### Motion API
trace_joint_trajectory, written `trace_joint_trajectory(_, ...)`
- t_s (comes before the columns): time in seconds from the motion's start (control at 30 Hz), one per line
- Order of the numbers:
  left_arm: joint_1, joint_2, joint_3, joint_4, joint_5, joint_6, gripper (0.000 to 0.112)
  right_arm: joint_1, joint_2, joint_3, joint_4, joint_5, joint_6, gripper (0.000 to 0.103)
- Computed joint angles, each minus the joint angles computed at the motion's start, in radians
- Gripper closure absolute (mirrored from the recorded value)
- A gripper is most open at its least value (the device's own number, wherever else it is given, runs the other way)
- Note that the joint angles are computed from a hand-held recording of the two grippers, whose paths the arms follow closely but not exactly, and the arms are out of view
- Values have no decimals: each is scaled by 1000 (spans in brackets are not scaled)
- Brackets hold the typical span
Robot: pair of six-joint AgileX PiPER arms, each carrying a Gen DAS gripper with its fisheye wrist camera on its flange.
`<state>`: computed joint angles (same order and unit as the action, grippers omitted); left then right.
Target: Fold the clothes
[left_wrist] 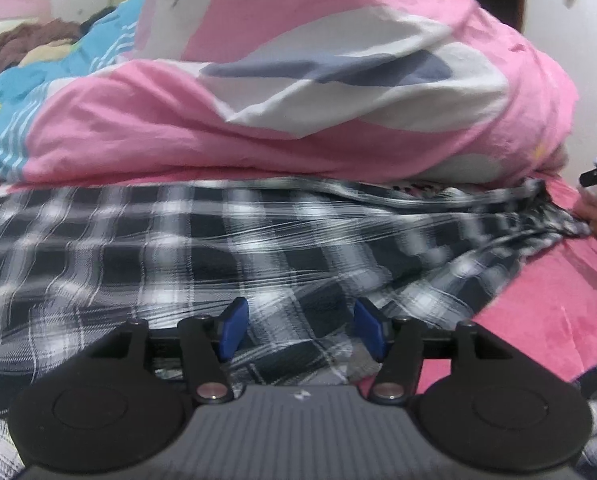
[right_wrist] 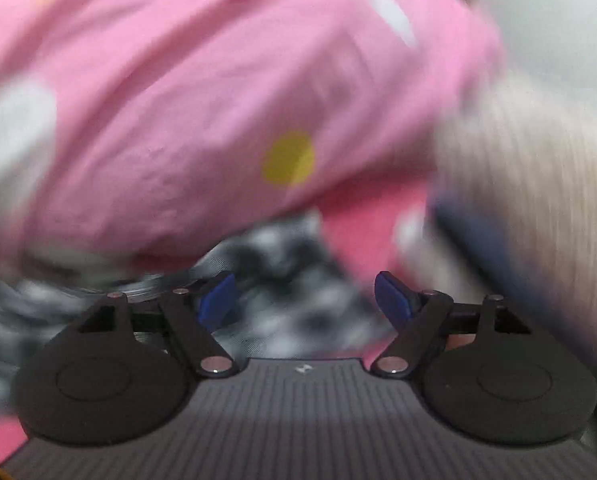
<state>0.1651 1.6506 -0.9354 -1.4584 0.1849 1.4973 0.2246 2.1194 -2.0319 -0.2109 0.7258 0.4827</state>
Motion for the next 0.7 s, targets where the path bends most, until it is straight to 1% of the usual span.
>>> trace_joint_trajectory(0.03, -3, 1, -1, 26, 3, -15, 53, -28, -26, 75, 100, -43, 51, 37)
trace_joint_trajectory(0.07, -6, 2, -4, 54, 6, -32, 54, -55, -42, 133, 200, -74, 95, 47)
trace_joint_trajectory(0.1, -22, -12, 15, 50, -6, -27, 55, -81, -54, 179, 300, -100, 100, 53)
trace_joint_trajectory(0.13, -25, -17, 22, 27, -2, -2, 55, -102, -63, 226, 383, -127, 95, 55)
trace_joint_trajectory(0.17, -25, -19, 26, 5, 6, 24, 60, -113, -70, 269, 426, -154, 130, 60)
trace_joint_trajectory(0.2, -25, -22, 30, -16, 14, 47, 63, -117, -73, 301, 433, -189, 179, 64)
trace_joint_trajectory(0.27, -20, -21, 32, -39, 39, 84, 72, -131, -72, 343, 505, -276, 201, 65)
trace_joint_trajectory(0.3, -21, -22, 36, -55, 44, 106, 75, -135, -71, 364, 544, -324, 204, 65)
trace_joint_trajectory(0.33, -22, -24, 40, -69, 53, 132, 80, -142, -64, 363, 568, -344, 200, 66)
trace_joint_trajectory(0.37, -23, -27, 45, -96, 61, 171, 83, -142, -59, 364, 572, -362, 211, 72)
trace_joint_trajectory(0.4, -24, -30, 51, -123, 70, 209, 84, -140, -57, 373, 581, -383, 217, 87)
trace_joint_trajectory(0.43, -27, -35, 60, -154, 77, 250, 87, -138, -56, 381, 589, -393, 214, 98)
trace_joint_trajectory(0.47, -26, -40, 68, -181, 89, 286, 89, -130, -68, 408, 559, -421, 239, 100)
trace_joint_trajectory(0.53, -15, -44, 75, -211, 122, 332, 89, -104, -113, 488, 404, -500, 365, 101)
trace_joint_trajectory(0.57, -7, -45, 77, -211, 143, 340, 89, -96, -144, 535, 354, -537, 402, 101)
trace_joint_trajectory(0.63, 13, -43, 76, -202, 198, 360, 90, -96, -211, 635, 339, -603, 402, 101)
trace_joint_trajectory(0.67, 19, -44, 76, -197, 218, 370, 90, -92, -247, 682, 295, -629, 438, 101)
trace_joint_trajectory(0.7, 19, -48, 80, -204, 228, 393, 90, -89, -281, 726, 210, -650, 514, 101)
